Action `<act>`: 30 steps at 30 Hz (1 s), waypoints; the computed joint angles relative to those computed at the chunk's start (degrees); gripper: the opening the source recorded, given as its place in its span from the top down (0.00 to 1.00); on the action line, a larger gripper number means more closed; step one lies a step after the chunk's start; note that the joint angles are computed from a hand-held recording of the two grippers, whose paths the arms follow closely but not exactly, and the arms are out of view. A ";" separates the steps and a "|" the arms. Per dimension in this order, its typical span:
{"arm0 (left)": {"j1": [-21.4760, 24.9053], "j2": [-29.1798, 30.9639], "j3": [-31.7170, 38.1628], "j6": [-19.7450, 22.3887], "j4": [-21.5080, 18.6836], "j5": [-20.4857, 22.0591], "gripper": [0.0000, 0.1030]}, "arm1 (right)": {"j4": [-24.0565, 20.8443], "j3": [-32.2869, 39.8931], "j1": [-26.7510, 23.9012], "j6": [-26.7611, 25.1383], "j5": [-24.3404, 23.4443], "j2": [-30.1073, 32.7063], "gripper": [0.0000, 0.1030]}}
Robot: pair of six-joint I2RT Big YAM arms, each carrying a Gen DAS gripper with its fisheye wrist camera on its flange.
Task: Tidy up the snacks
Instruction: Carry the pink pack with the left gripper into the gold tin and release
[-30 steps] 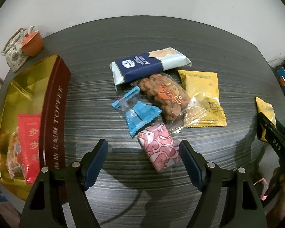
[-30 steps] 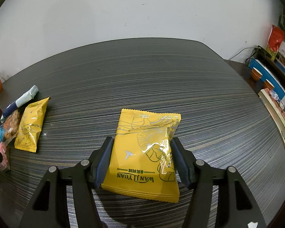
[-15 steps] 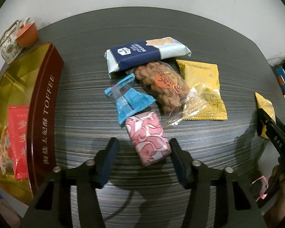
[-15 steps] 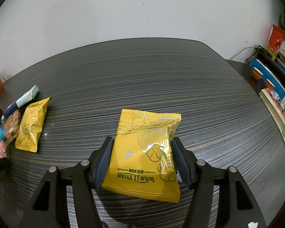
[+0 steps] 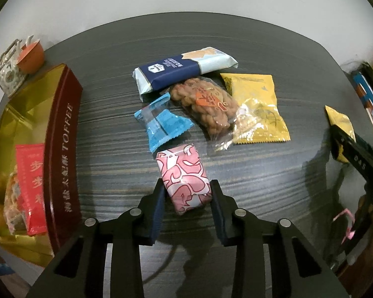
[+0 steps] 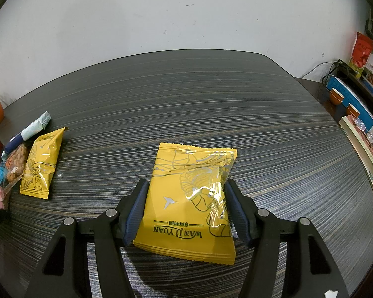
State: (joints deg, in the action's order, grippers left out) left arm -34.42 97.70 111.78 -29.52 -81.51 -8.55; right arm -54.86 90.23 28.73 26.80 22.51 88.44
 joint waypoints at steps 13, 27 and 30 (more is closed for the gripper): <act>0.43 -8.57 -6.33 4.24 1.66 -2.05 0.66 | 0.22 -0.31 0.02 0.04 0.03 -0.10 0.43; 9.50 -13.33 -7.13 5.53 0.41 -7.02 0.66 | 0.39 -0.24 -0.01 -0.13 -0.17 0.07 0.43; 12.07 -13.91 -8.09 6.35 0.05 -7.61 0.66 | 0.46 -0.21 -0.06 -0.24 -0.21 0.15 0.43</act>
State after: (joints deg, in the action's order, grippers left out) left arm -22.35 83.78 103.69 -23.16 -81.45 -16.16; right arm -54.41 90.02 28.67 26.56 22.30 88.59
